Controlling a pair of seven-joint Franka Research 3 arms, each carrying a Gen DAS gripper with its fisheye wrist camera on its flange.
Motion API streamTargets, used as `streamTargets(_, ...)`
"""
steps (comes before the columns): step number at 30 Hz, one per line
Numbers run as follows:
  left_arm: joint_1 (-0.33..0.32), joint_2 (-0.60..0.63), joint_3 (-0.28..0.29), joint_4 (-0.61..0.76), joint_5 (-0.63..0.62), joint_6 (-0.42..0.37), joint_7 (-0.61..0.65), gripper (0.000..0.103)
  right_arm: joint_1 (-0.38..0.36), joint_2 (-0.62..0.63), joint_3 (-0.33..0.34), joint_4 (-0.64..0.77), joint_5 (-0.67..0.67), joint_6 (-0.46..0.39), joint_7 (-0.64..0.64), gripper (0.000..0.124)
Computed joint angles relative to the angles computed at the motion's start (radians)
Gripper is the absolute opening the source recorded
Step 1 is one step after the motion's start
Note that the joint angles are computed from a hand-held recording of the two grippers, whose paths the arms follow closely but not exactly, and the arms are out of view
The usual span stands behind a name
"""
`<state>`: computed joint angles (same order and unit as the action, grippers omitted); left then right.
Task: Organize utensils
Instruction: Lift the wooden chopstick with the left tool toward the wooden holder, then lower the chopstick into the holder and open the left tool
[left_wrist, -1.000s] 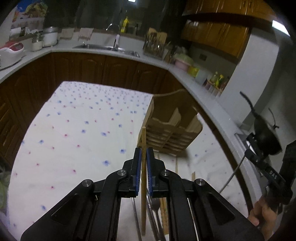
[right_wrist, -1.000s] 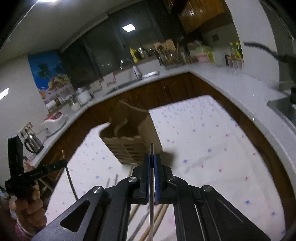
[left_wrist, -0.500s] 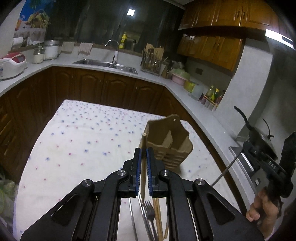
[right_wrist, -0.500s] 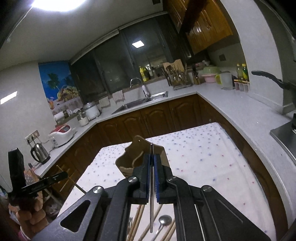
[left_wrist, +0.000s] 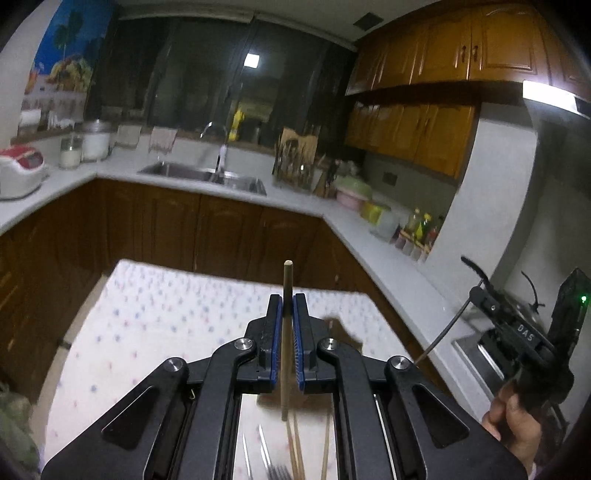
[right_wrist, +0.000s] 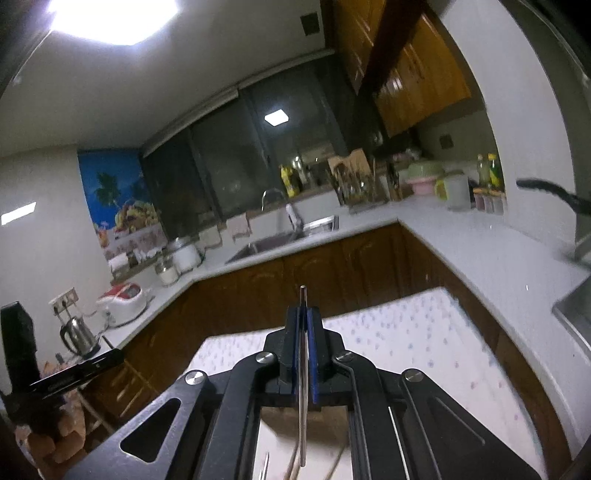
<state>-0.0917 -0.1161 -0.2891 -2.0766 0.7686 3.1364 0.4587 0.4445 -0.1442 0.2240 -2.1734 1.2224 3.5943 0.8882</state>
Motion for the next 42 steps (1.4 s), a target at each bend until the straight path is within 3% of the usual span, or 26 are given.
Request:
streamTargets(3,0.03,0.062,-0.02,0.111,0.141,-0.011,-0.125,0.005,-0.008,0.047,-0.015,0.062,-0.04,0.017,0.023,0.004)
streamTargets(8,-0.027,0.179,0.03,0.264,0.33,-0.059,-0.293,0.005,-0.015,0.129,-0.048,0.147,-0.094,0.011,0.064,0.004)
streamTargets(17,-0.158,0.352,0.155,0.336,0.326,-0.053,-0.347,0.005,-0.003,0.261,-0.087,0.138,-0.247,0.081,0.262,0.004)
streamTargets(21,-0.191,0.386,0.179,0.324,0.259,-0.062,-0.291,0.005,0.003,0.293,-0.098,0.119,-0.286,0.086,0.312,0.004)
streamTargets(23,-0.252,0.382,0.243,0.326,0.342,-0.078,-0.373,0.005,0.008,0.3,-0.104,0.116,-0.283,0.07,0.315,0.004)
streamTargets(36,-0.241,0.38,0.218,0.323,0.19,-0.112,-0.206,0.008,0.042,0.309,-0.131,0.136,-0.187,0.009,0.233,0.005)
streamTargets(38,-0.202,0.376,0.172,0.304,0.082,-0.105,-0.106,0.022,0.043,0.31,-0.131,0.138,-0.18,0.004,0.225,0.009)
streamTargets(40,-0.225,0.354,0.203,0.28,0.084,-0.085,-0.123,0.049,0.04,0.305,-0.13,0.133,-0.176,-0.009,0.232,0.011)
streamTargets(41,-0.241,0.339,0.224,0.268,0.11,-0.083,-0.153,0.055,0.037,0.298,-0.129,0.126,-0.179,-0.014,0.243,0.024)
streamTargets(42,-0.263,0.32,0.255,0.253,0.171,-0.071,-0.216,0.063,0.02,0.284,-0.117,0.098,-0.234,-0.01,0.306,0.053)
